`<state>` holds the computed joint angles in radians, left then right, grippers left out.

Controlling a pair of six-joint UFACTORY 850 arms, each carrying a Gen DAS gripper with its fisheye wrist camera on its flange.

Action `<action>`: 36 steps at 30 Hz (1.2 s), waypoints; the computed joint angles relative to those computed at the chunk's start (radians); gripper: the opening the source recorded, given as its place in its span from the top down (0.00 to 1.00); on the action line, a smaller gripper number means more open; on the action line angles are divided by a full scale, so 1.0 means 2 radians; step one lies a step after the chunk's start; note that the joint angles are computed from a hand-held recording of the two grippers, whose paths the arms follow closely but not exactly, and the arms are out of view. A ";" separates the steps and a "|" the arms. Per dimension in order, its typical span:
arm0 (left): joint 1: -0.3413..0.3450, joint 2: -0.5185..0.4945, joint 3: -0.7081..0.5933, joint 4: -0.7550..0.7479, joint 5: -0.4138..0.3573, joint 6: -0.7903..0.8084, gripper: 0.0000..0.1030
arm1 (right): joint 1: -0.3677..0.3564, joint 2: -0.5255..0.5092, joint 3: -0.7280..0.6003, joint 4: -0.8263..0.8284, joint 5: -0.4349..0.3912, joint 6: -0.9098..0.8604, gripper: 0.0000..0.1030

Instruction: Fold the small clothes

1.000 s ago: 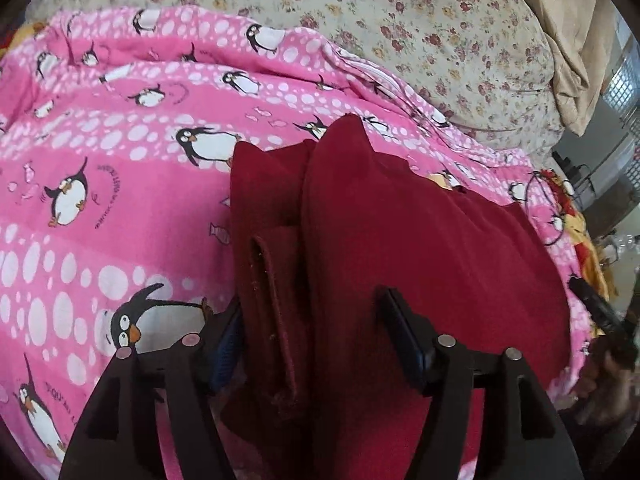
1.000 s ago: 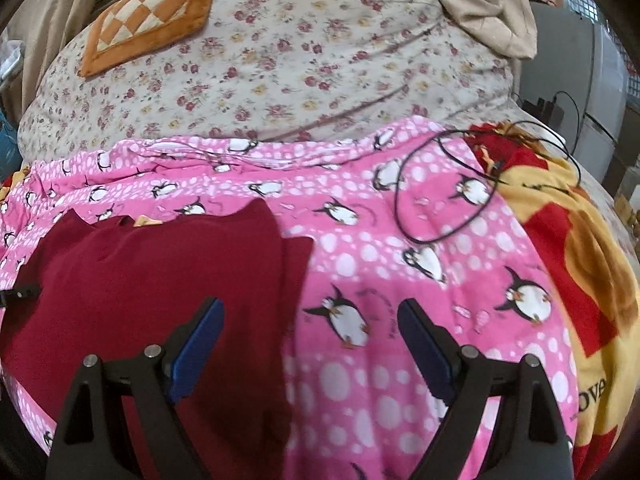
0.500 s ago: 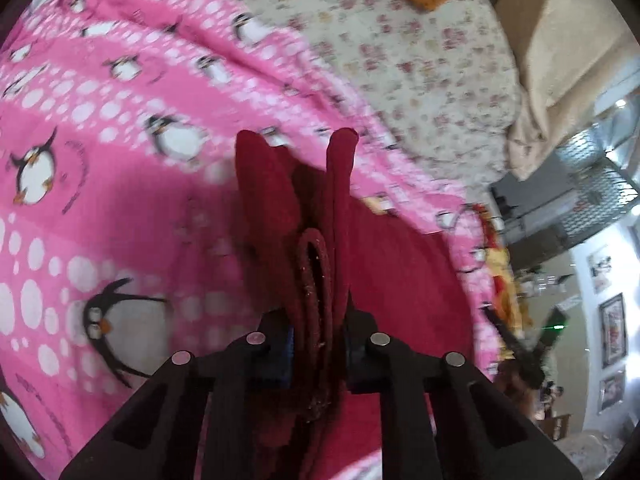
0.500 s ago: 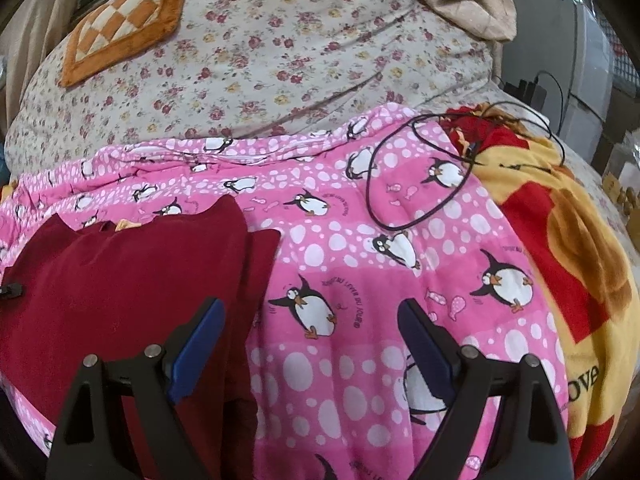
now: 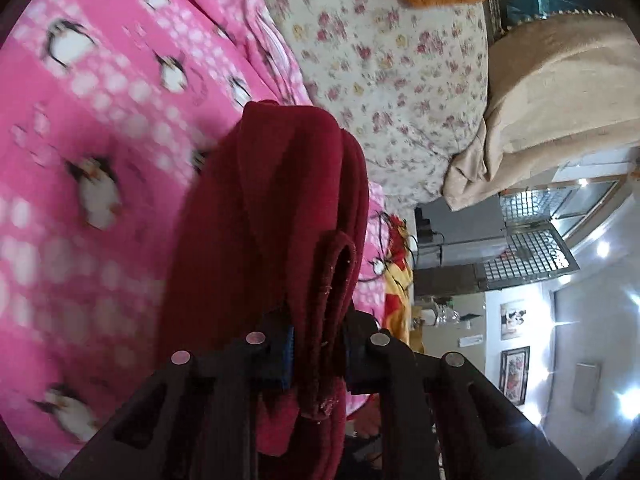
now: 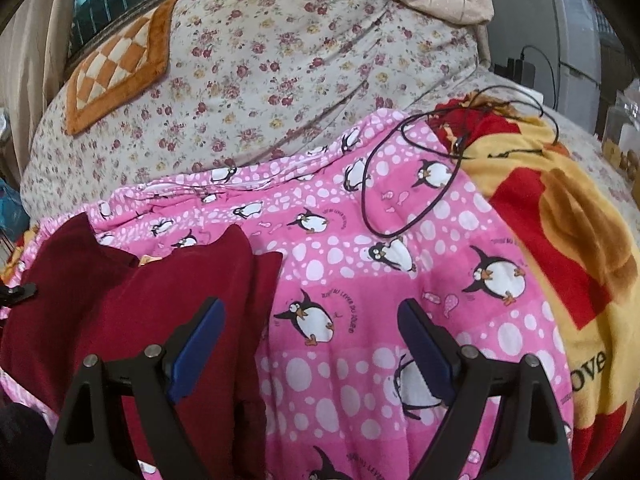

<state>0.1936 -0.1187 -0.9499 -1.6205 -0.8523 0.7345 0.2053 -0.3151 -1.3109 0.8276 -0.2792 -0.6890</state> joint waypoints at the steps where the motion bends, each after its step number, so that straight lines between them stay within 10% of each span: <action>1: -0.007 -0.003 -0.003 -0.008 0.002 -0.001 0.94 | -0.001 0.001 0.002 0.006 -0.001 -0.004 0.12; 26: -0.167 -0.087 -0.092 -0.060 0.142 -0.063 0.93 | -0.048 0.000 0.002 0.153 -0.084 -0.098 0.12; 36: -0.189 -0.066 -0.085 -0.063 0.159 0.029 0.72 | -0.047 0.002 0.004 0.153 -0.077 -0.102 0.12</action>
<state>-0.1838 -0.2497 -1.1195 -1.7464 -0.5347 0.7924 0.1107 -0.3107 -1.3030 1.1334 -0.4330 -0.8920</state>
